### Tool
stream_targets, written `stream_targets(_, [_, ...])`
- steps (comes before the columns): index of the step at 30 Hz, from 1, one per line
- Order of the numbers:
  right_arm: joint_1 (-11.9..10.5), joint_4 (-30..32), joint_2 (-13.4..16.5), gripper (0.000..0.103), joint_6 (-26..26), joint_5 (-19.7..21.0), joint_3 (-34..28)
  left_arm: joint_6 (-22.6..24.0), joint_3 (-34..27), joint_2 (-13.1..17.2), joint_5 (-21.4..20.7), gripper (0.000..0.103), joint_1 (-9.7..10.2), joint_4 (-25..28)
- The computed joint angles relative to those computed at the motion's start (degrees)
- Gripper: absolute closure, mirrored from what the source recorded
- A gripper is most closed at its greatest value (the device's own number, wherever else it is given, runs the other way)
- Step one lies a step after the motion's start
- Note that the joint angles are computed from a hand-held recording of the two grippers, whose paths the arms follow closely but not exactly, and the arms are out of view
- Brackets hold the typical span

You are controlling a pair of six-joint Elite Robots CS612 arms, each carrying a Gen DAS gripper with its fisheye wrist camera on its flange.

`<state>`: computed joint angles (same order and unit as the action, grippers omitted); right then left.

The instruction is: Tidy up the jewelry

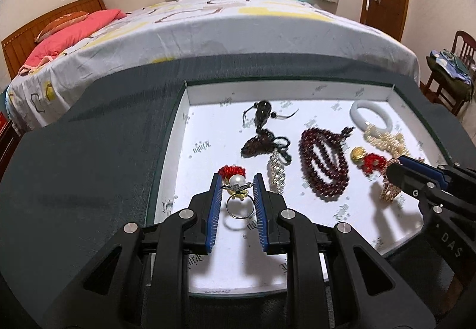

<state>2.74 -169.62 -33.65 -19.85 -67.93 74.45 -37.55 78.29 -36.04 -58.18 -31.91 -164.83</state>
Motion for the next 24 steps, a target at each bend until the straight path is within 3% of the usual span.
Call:
stream_targets(12, [0.0,2.1,0.4,0.089,0.0,-0.4,-0.4,-0.4,-0.6,0.3,-2.4,0.079,0.42,2.7])
stream_targets(13, [0.0,2.2,0.4,0.087,0.0,-0.4,-0.4,-0.3,-0.6,0.3,-2.5,0.075,0.42,2.8])
stream_targets(16, [-0.1,0.7,0.2,0.058,0.4,-0.5,0.3,-0.3,-0.5,0.3,-2.1,0.066,0.29,2.5])
stream_targets(22, [-0.1,-0.1,0.0,0.056,0.3,-0.7,0.8,-1.1,-0.2,0.1,-2.0,0.053,0.2,2.6])
stream_targets(24, [-0.2,-1.1,-0.2,0.049,0.9,-1.0,1.2,-1.4,0.2,-0.1,-1.6,0.049,0.03,2.0])
